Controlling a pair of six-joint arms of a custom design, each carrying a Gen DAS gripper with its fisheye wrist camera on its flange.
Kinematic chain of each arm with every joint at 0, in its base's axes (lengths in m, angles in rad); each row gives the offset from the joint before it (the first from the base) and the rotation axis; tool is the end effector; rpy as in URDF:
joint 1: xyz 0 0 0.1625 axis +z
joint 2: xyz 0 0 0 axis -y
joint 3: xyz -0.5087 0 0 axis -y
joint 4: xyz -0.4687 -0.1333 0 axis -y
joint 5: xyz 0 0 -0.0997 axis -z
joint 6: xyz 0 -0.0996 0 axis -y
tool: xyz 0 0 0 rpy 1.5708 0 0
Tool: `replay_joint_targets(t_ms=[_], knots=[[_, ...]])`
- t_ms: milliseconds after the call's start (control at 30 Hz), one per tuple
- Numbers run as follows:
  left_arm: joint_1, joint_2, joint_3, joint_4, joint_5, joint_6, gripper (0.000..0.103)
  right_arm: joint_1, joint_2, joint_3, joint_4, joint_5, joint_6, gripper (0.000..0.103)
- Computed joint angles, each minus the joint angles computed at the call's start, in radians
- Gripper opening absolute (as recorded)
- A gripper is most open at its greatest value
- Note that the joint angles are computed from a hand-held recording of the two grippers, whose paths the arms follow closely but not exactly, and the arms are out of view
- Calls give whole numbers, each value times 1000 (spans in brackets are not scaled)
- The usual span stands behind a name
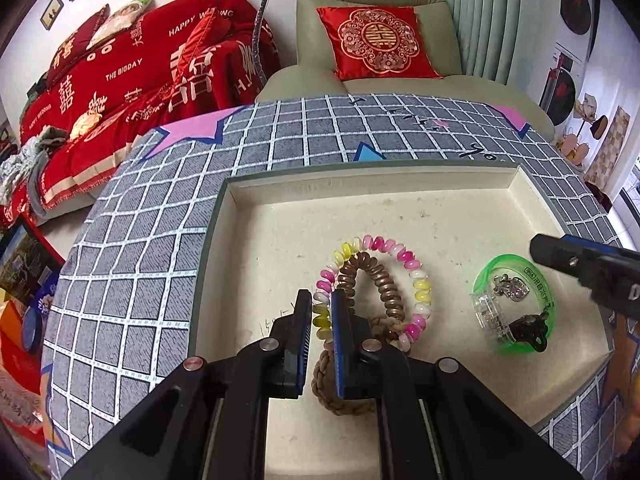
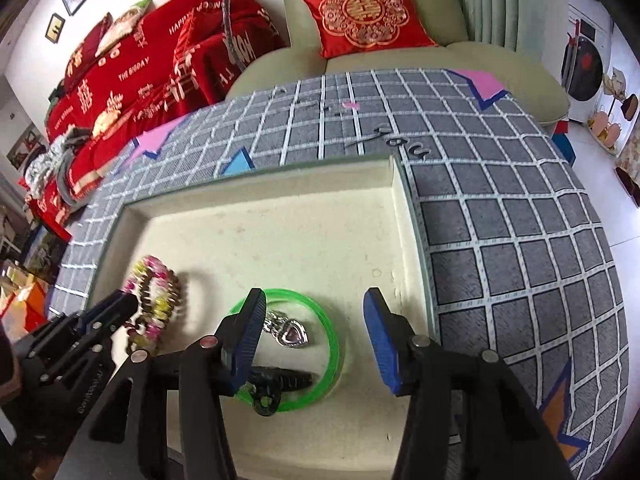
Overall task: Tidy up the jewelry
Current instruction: 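Lower the beaded bracelet into the tray with the left tool while the right tool releases the bangle there, then move both open tools back from the tray to the remaining jewelry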
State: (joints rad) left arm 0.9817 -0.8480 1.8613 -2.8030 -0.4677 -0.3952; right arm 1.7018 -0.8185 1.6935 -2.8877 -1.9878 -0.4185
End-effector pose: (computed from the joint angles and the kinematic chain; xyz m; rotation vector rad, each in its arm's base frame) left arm -0.1995 -0.6984 0.1241 0.0628 2.1308 -0.8243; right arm 0.1937 -0.7583 0.1345 0.5922 -2.5607 0.5041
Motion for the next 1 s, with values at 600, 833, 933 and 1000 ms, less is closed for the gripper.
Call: replay_joint_targets(t_ms=[600,833,933,1000], knots=[[-46,-8,43,-174,82,95,103,-9,-88,72,-23,66,30,58],[-103,-83,154,-133,88,7,103,-15,-150,139,-8,104,27,74],[-129,-129,215,-70,67,-83,103,-19,-185,183,-6,111,19,74],[-142,-149,241,-27,52,-135,103,-24,-204,208,-2,113,19,74]])
